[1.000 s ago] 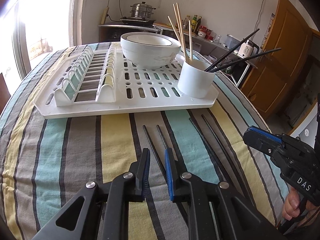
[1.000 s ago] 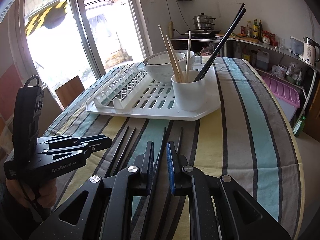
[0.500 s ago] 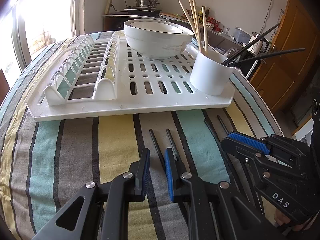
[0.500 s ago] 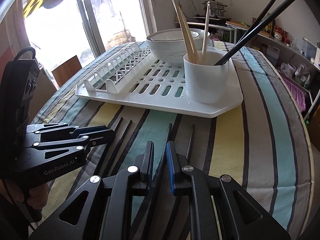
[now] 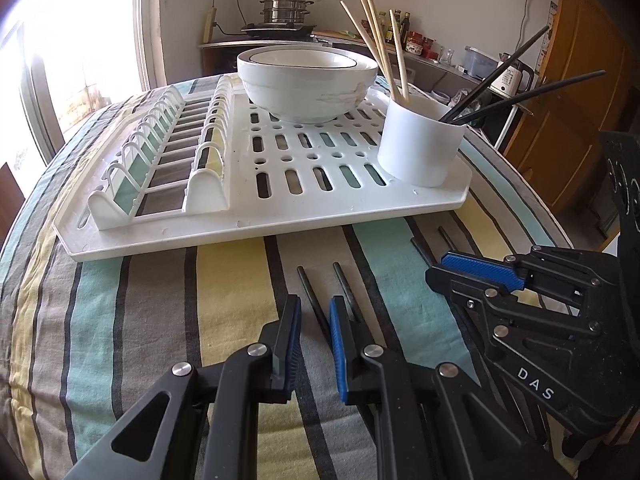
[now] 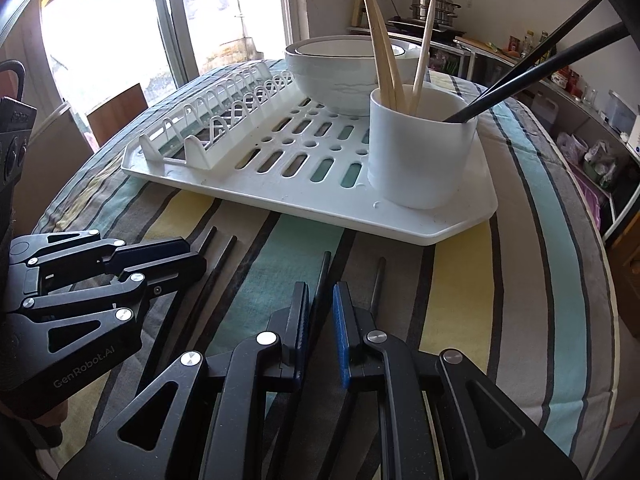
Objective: Organize utensils
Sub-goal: 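Grasp a black chopstick with the left tool while the right tool grasps another black chopstick, then lift both black chopsticks upright and carry them over the white cup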
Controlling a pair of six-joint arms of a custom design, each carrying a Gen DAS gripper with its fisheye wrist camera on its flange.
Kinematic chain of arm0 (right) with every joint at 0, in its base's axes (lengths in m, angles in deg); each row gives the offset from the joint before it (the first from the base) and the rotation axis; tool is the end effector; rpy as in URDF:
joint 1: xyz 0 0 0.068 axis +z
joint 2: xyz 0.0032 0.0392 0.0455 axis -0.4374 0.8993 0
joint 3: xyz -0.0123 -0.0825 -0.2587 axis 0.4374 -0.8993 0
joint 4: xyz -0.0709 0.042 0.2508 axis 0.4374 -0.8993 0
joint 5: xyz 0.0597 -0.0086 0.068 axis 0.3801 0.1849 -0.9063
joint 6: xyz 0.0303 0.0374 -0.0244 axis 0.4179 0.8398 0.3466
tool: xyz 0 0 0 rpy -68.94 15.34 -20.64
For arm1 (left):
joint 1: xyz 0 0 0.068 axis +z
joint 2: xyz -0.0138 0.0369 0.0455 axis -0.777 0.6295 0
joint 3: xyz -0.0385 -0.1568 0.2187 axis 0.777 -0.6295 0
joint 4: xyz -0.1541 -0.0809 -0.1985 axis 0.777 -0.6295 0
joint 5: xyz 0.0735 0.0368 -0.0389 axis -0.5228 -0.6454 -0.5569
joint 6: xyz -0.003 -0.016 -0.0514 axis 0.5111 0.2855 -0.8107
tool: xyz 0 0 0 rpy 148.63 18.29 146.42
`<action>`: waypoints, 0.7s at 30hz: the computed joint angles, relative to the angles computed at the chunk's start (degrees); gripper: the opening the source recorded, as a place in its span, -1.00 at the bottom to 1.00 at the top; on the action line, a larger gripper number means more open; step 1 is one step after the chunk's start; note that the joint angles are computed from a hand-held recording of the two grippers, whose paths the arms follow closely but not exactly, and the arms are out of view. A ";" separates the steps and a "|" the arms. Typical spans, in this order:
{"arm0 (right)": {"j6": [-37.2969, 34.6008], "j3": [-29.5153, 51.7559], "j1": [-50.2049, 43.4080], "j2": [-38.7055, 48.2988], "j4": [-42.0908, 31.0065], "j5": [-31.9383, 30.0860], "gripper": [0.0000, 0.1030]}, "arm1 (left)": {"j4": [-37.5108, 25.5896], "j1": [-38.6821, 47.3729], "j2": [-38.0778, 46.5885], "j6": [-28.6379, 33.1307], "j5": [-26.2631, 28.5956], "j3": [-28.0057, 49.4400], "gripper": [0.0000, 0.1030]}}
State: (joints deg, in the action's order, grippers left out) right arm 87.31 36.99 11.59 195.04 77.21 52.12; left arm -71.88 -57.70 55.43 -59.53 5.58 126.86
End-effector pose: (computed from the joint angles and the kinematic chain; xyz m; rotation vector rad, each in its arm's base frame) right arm 0.2675 0.1921 0.0461 -0.0774 2.4840 0.1019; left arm 0.3103 -0.0477 0.0531 0.6143 2.4438 -0.3391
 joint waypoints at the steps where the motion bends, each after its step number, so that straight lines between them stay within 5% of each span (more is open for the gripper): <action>1: -0.29 0.37 0.32 0.09 -0.66 0.54 -0.75 | 0.47 -0.14 -0.06 -0.05 -0.29 -0.26 -0.71; 12: -0.17 0.57 0.68 0.32 -0.52 1.04 -0.89 | 4.21 -1.13 -0.21 0.35 -3.15 -2.09 -0.85; 21: 0.49 -1.73 0.70 -2.51 2.20 -0.13 -0.90 | -0.22 0.38 -1.97 0.67 0.86 -0.80 -0.91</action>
